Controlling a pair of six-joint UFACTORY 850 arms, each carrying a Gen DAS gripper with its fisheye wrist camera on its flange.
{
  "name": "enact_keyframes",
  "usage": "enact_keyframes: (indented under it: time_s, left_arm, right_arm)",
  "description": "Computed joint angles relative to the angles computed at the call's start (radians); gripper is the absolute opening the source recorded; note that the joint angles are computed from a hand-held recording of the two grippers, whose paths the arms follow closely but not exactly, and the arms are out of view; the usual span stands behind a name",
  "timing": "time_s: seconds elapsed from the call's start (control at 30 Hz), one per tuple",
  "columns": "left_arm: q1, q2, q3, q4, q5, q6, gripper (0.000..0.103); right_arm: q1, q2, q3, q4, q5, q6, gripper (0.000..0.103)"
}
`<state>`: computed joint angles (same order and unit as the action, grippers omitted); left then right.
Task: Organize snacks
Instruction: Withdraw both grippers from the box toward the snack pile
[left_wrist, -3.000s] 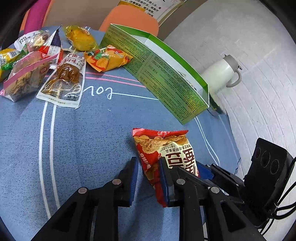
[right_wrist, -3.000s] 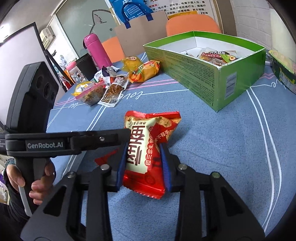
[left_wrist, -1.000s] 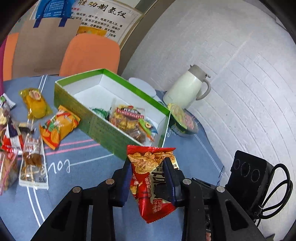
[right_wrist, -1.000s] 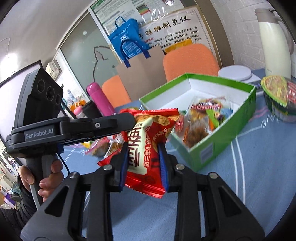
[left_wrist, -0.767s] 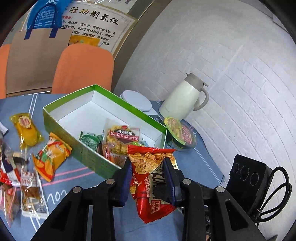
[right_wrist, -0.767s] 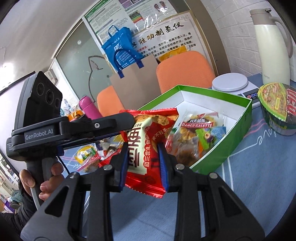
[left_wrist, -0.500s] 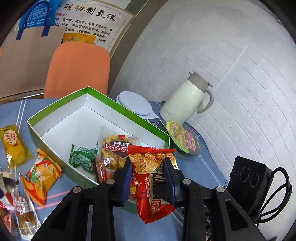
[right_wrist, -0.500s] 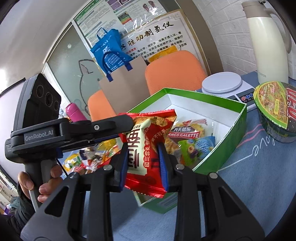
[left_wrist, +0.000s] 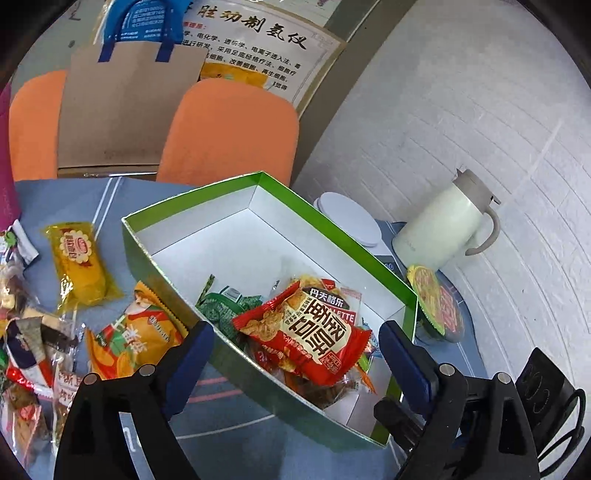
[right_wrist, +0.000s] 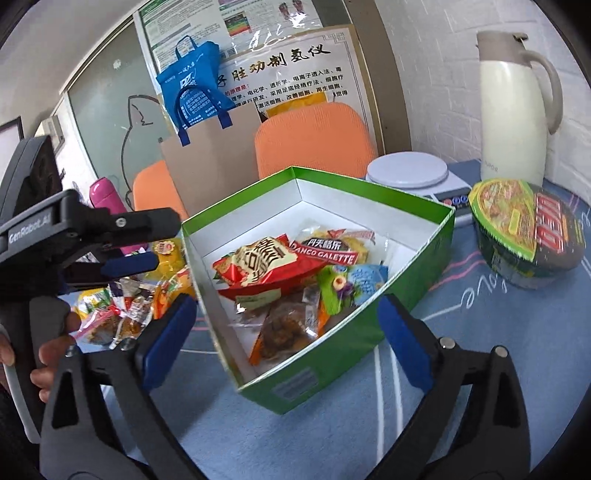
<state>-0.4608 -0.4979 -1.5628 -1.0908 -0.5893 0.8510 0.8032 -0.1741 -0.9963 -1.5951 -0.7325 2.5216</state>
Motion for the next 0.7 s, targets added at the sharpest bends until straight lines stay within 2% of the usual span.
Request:
enact_keyframes:
  time_s: [0.13,0.3,0.53,0.7]
  left_arm:
    - [0.023,0.058,0.069,-0.044,-0.005,0.036,0.093]
    - [0.052,0.161,0.181,-0.083,0.015,0.098,0.093]
    - [0.125,0.301,0.353,-0.123,0.104,0.203,0.093]
    - [0.194,0.313,0.422,-0.054,0.153,0.167,0.093]
  right_arm:
    - [0.034,0.001,-0.022,0.013,-0.026,0.02,0.098]
    - [0.103,-0.015,-0.054,0.029,-0.126,-0.004,0.101]
    - [0.125,-0.052,-0.085,0.031,-0.061,0.017,0.102]
    - [0.13,-0.085,-0.115,0.053,-0.044,0.016,0.102]
